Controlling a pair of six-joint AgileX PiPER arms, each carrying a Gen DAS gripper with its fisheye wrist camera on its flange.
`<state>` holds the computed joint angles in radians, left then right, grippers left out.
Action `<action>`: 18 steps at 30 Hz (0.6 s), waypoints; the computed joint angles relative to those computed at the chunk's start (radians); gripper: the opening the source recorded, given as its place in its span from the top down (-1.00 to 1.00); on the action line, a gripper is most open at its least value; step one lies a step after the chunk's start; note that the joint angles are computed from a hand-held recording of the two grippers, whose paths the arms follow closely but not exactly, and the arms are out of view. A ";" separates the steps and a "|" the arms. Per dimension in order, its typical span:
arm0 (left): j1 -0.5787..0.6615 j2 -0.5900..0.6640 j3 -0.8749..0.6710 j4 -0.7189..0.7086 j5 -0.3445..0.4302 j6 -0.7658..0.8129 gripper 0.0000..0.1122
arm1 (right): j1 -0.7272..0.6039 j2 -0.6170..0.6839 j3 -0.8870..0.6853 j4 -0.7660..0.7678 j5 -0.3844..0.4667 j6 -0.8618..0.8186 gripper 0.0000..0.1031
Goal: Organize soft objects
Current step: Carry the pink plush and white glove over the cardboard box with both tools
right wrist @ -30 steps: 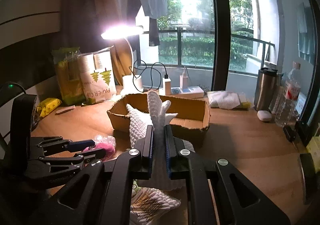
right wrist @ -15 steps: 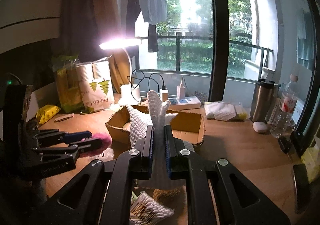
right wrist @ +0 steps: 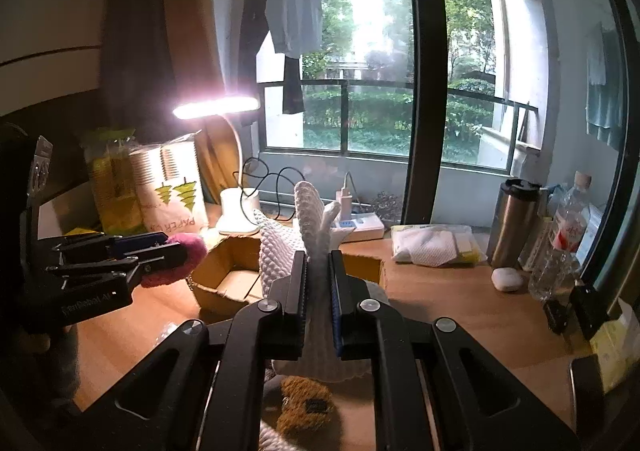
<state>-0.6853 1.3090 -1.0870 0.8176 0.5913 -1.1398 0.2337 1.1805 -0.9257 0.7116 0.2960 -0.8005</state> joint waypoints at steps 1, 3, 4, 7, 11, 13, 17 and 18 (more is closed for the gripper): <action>0.008 0.009 -0.011 -0.004 -0.005 0.010 0.42 | -0.004 0.013 -0.013 0.002 0.000 -0.002 0.78; 0.030 0.032 -0.036 -0.013 -0.020 0.033 0.42 | -0.013 0.044 -0.040 0.008 0.001 -0.010 0.78; 0.043 0.042 -0.046 -0.019 -0.029 0.045 0.42 | -0.015 0.060 -0.053 0.008 0.001 -0.010 0.78; 0.081 0.079 -0.074 -0.030 -0.059 0.070 0.42 | -0.017 0.106 -0.088 -0.002 -0.008 -0.004 0.78; 0.118 0.121 -0.100 -0.051 -0.098 0.091 0.42 | -0.017 0.169 -0.138 -0.021 -0.013 0.015 0.78; 0.136 0.140 -0.108 -0.047 -0.120 0.084 0.42 | -0.013 0.196 -0.157 -0.031 -0.021 0.025 0.78; 0.163 0.180 -0.120 -0.050 -0.159 0.073 0.42 | -0.006 0.255 -0.198 -0.062 -0.025 0.052 0.78; 0.172 0.194 -0.125 -0.058 -0.170 0.079 0.42 | -0.004 0.268 -0.206 -0.065 -0.027 0.054 0.78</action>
